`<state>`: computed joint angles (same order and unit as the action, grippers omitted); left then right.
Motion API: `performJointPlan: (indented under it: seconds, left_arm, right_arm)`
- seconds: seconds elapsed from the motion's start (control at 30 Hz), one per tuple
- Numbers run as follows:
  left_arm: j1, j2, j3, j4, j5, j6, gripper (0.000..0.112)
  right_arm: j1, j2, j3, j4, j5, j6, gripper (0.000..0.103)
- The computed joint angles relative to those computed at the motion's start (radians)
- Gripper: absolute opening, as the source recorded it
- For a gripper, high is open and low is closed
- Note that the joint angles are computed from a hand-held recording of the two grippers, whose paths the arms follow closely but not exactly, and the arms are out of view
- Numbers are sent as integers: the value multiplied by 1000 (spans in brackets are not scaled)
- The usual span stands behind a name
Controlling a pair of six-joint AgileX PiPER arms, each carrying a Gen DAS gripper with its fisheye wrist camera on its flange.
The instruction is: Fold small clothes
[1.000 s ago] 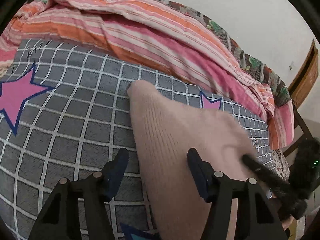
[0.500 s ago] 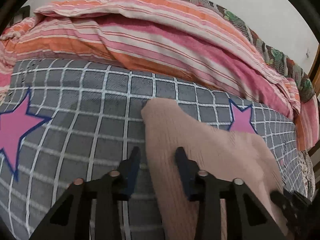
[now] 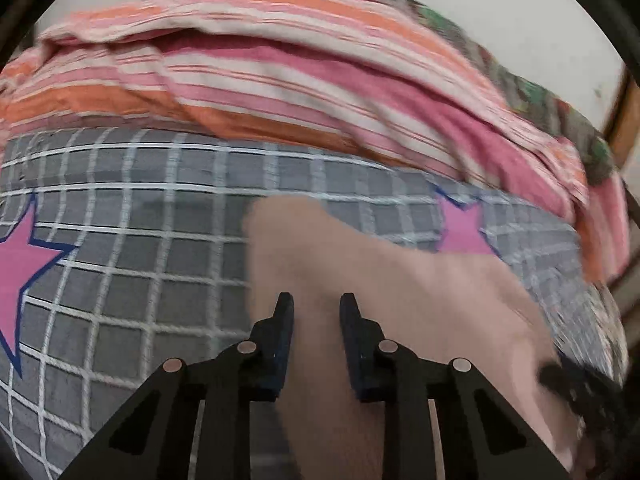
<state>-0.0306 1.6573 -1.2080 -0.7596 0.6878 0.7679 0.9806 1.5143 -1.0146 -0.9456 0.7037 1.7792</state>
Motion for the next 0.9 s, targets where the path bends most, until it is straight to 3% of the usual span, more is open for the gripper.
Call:
performJointPlan:
  seconds: [0.27,0.5,0.7,0.83,0.9]
  left_arm:
    - [-45,-247,274,27,-150,70,35]
    - [31,-401,430,-87,-99,199,39]
    - [173,-485,538,-235,32,355,40]
    - [135,-550,587,-182,-17,335,43]
    - [138,-558,591,-179,-6,336,44]
  right_arm:
    - [24,46,-55,39,80,-59,30]
    - [54,45,-61,67,120,-89,31]
    - [128,-27,8,-13,128,24,31]
    - [156,-25,15,-12,118,29,30]
    - [158,16,-14,43,161,-23,30]
